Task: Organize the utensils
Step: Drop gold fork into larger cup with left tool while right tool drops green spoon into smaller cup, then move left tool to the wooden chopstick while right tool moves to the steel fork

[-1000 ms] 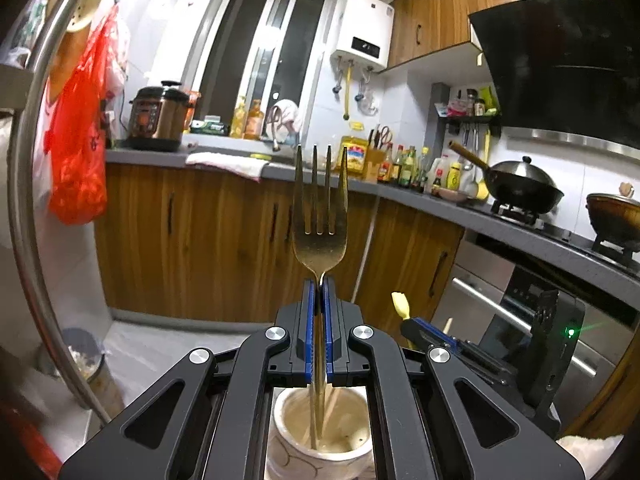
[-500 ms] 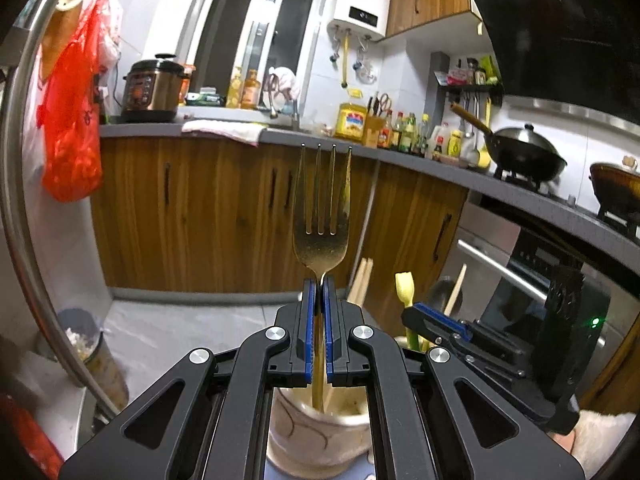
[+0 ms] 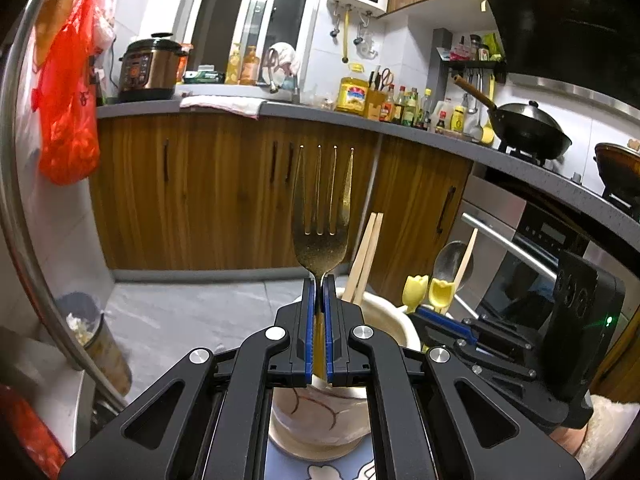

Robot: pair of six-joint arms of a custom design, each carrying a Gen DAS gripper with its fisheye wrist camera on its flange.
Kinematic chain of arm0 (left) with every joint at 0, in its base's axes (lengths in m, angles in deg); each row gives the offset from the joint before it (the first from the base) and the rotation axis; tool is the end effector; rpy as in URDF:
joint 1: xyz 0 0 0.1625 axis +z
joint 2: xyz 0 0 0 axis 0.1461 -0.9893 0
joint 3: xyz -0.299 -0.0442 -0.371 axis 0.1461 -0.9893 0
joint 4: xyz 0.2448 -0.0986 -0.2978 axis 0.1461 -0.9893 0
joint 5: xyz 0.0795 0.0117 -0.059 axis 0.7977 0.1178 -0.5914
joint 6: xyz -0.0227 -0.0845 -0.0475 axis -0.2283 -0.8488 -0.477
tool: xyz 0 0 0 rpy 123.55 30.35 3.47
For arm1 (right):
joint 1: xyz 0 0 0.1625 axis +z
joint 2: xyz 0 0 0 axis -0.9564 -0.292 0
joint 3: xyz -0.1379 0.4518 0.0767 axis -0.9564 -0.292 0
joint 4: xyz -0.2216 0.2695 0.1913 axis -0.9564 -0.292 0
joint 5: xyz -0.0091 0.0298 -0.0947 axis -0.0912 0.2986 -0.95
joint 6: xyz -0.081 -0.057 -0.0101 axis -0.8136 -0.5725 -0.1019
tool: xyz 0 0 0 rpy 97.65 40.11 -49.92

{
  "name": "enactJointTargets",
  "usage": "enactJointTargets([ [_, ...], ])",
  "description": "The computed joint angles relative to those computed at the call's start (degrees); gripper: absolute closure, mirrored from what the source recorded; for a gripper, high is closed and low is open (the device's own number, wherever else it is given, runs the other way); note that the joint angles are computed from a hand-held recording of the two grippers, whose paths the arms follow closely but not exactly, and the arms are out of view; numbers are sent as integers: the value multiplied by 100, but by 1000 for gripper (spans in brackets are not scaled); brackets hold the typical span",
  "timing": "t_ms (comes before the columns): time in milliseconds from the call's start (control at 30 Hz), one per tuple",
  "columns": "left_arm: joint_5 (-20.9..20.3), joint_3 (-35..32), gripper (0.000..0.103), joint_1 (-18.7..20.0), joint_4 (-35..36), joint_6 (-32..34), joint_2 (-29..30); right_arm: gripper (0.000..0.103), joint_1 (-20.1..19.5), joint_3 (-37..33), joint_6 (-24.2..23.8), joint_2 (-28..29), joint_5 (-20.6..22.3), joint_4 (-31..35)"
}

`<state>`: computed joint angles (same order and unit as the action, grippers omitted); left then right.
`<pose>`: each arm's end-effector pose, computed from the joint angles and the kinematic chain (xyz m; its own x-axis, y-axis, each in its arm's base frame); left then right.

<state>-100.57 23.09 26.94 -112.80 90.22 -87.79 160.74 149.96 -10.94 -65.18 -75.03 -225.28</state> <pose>-0.4583 -0.5414 0.0979 -0.6242 0.6528 -0.4292 0.7652 0.4000 -0.5044 0.1070 -0.4819 0.3765 -0.8318 -0.1156 0.5430 -0.5445 0.3601 -0.7575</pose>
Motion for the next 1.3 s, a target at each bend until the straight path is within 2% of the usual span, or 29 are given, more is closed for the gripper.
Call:
enactJointTargets([
  [533,116,-114,98,42,155,-135,71,93,57,-116,117,26,-176,150],
  [600,178,-122,98,34,161,-172,79,90,58,-115,118,23,-188,160],
  [667,207,-114,98,40,152,-207,74,80,51,-113,162,5,-210,191],
  [800,189,-102,98,48,150,-216,67,76,50,-98,174,-21,-170,238],
  [833,177,-96,97,50,148,-210,63,70,57,-89,169,-22,-167,226],
  [867,194,-90,93,47,147,-207,59,64,71,-79,175,-31,-175,222],
  [1000,189,-51,80,28,107,-242,14,63,182,-64,175,-67,-291,191],
  [1033,205,-32,76,11,106,-285,-21,59,209,-44,183,-114,-301,211],
  [1067,223,-6,71,-10,75,-305,-50,49,240,-17,199,-168,-324,220],
  [1200,298,199,59,-145,-33,-348,-248,42,391,145,209,-446,-561,216],
  [1267,339,298,50,-216,-19,-398,-350,30,476,247,230,-648,-727,283],
  [1300,371,352,46,-256,3,-431,-401,27,513,295,238,-737,-804,323],
])
